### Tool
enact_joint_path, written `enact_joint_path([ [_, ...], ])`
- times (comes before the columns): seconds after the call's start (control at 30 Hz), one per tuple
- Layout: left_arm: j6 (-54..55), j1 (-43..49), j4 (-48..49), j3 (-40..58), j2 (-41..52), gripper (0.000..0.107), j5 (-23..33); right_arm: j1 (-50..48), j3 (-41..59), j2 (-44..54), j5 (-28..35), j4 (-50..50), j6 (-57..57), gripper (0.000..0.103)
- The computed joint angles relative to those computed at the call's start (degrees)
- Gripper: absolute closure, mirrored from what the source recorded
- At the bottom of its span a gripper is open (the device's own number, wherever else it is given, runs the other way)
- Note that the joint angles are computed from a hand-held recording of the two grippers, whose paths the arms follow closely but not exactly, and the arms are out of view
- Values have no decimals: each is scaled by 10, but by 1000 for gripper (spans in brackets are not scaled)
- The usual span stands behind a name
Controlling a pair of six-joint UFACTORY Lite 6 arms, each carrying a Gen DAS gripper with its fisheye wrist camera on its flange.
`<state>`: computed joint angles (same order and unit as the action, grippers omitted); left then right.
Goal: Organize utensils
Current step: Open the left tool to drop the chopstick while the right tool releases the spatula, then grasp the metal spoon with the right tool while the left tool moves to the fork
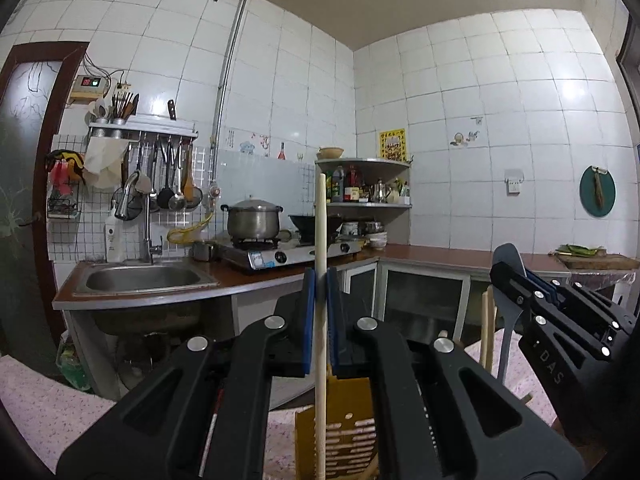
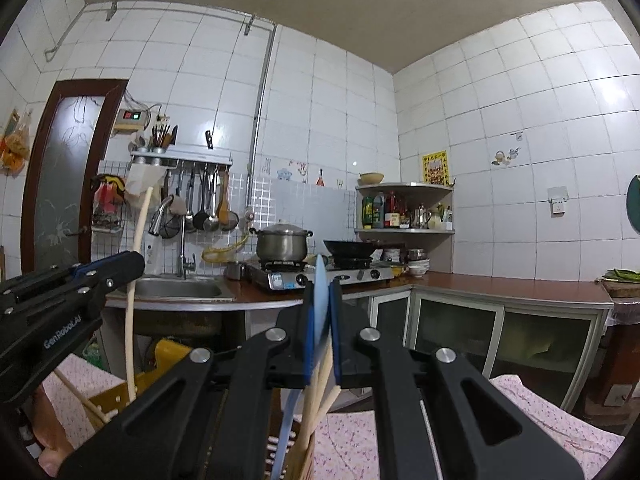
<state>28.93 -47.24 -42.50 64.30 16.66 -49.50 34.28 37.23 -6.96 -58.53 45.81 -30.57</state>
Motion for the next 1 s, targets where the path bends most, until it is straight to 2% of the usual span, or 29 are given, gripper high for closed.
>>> enact_joint_path([
  [0.1,1,7,-15,-7,-2,103,17,1,-5,-5,12,3,5,96],
  [0.27,45,-10,-41,-45,-25,102,0,-2,-25,-25,33,3,2,96],
  [0.3,45,-11,-44,-53,-34,99,5,-8,-27,-30,52,-5,8,96],
  [0.37,53,-15,-59,-63,-49,83,12,-12,-35,-41,71,-9,20,95],
  [0.43,72,-22,-91,-74,-69,58,-2,-15,-39,-59,96,2,13,95],
  [0.47,77,-24,-100,-79,-80,55,-2,-14,-39,-69,109,13,2,93],
  [0.57,97,-16,-127,-90,-134,48,39,-5,-57,-114,120,47,-27,48],
  [0.67,153,-20,-190,-105,-191,37,54,15,-66,-168,135,111,-90,48],
  [0.73,200,-27,-240,-124,-230,24,60,36,-75,-206,138,166,-142,48],
  [0.77,227,-33,-270,-141,-255,22,61,49,-80,-223,138,198,-171,48],
  [0.9,314,-74,-376,-225,-354,13,42,138,-107,-282,83,325,-264,42],
  [1.0,361,-128,-450,-284,-413,10,2,248,-131,-317,1,418,-311,32],
])
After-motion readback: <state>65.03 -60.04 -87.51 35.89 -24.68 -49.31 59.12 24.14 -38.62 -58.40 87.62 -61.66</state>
